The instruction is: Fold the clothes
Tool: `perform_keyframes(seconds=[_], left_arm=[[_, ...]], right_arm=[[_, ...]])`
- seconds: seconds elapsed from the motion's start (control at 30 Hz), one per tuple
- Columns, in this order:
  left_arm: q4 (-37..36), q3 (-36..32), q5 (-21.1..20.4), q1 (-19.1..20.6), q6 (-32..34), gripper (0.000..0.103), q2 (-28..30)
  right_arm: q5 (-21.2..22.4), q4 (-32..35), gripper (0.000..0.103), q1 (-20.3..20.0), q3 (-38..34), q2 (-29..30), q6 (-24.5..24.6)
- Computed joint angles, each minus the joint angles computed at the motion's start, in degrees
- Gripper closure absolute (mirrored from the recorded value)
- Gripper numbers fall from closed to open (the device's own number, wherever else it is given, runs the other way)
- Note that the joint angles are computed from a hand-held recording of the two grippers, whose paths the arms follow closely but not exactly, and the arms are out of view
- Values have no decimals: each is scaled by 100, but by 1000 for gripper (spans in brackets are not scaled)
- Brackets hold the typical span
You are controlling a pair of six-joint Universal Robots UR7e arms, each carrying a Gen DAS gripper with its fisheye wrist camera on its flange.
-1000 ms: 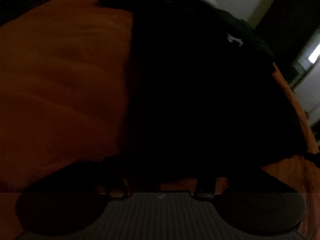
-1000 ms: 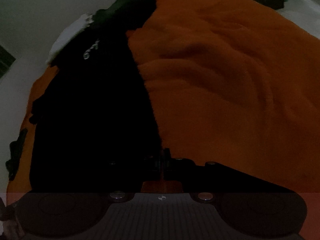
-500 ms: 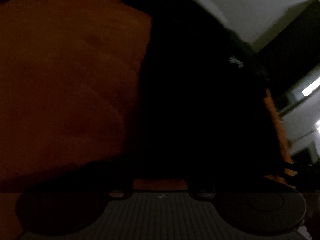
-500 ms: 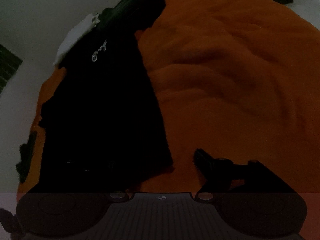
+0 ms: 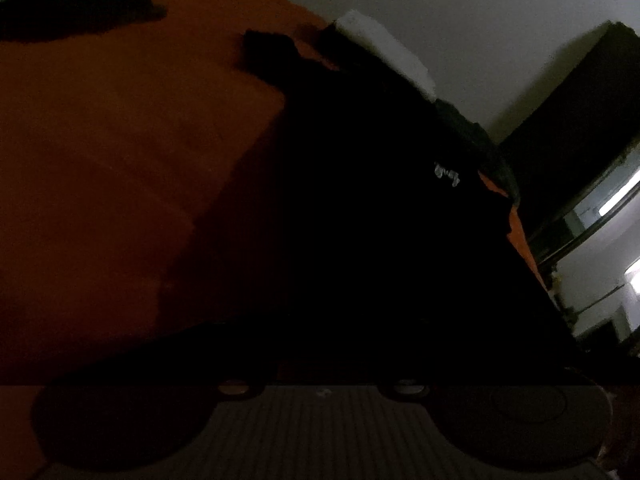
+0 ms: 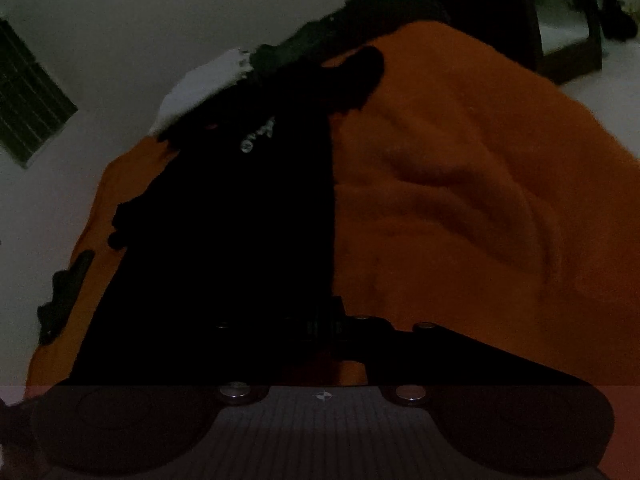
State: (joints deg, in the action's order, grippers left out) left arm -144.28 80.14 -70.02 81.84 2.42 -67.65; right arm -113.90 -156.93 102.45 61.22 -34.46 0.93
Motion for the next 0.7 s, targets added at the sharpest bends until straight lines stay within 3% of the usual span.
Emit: perform_keyframes(seconds=[0.27, 0.43, 0.5, 0.53, 0.6, 0.67, 0.7], left_arm=[[213, 653, 342, -35, 152, 94, -405], [173, 949, 499, 18, 392, 92, -455], [382, 812, 577, 18, 323, 89, -405], [442, 689, 618, 8, 319, 81, -356], [404, 377, 674, -66, 541, 68, -245], [259, -113, 726, -147, 972, 54, -49], [238, -454, 789, -193, 1154, 52, 110]], right_arm=[[-55, 71, 99, -241, 1128, -601, 867], [-219, 244, 99, -300, 1330, -595, 710], [-374, 491, 92, -270, 1174, -525, 705], [-413, 600, 88, -262, 1093, -501, 710], [-355, 685, 62, -261, 964, -496, 685], [-273, 460, 61, -246, 874, -502, 416], [-273, 378, 61, -234, 786, -484, 257]])
